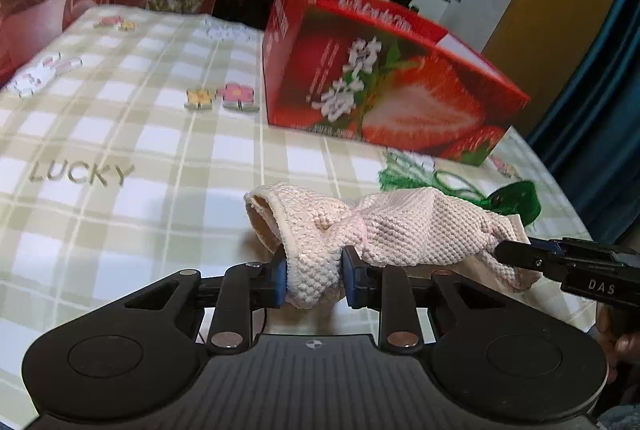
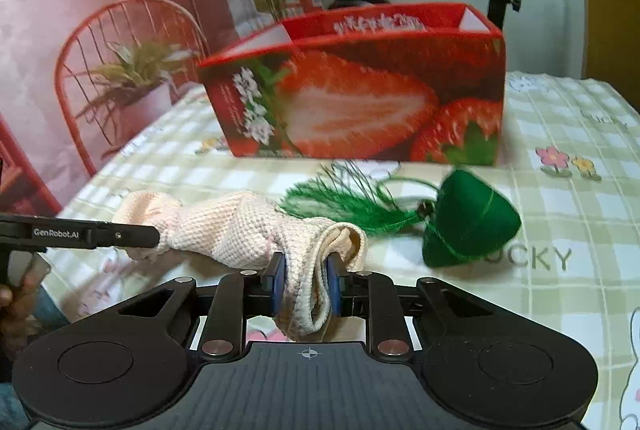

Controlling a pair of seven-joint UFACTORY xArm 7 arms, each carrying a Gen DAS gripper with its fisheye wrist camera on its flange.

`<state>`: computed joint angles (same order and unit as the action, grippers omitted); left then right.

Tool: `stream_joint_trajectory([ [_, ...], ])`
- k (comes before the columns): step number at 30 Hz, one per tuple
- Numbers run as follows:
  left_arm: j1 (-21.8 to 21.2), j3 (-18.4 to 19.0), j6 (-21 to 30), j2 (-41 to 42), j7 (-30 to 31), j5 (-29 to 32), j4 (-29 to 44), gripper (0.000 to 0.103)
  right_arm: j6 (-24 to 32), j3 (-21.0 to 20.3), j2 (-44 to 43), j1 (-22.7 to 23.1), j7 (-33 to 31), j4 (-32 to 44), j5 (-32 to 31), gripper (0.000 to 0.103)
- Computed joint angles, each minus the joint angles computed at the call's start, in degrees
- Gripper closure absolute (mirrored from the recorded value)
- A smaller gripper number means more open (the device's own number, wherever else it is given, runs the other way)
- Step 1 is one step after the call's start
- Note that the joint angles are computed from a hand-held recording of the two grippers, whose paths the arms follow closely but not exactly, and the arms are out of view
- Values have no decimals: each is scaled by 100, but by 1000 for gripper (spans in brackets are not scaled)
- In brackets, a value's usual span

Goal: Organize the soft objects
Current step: 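Lift the cream knitted item with both tools and lower it into the box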

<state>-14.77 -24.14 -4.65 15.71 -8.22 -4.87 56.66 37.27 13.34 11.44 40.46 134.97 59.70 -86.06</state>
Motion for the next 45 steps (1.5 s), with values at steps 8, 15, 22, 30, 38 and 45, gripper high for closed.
stream_joint_trajectory([
  [8, 629, -466, -87, -383, 436, -31, 136, 76, -453, -75, -471, -423, -1148, 229, -151, 84],
  [15, 828, -700, 134, -205, 680, -220, 858, 76, -807, -100, -713, -792, -2117, 455, 242, 84],
  [22, 15, -23, 424, 97, 1091, -201, 1607, 76, -434, -24, -918, -929, -2244, 367, 394, 84],
  [30, -375, 240, 912, 520, 1419, -352, 2405, 76, -174, 9, -911, -1066, -2466, 298, 622, 84],
  [38, -1222, 1094, 1754, 1480, 895, -11, 3939, 76, 268, -208, -476, -1098, -3370, 737, 821, 84],
  [45, -1496, 1334, 2476, 2133, 586, 247, 4974, 76, 225, -436, -204, -1097, -3946, 970, 1222, 83],
])
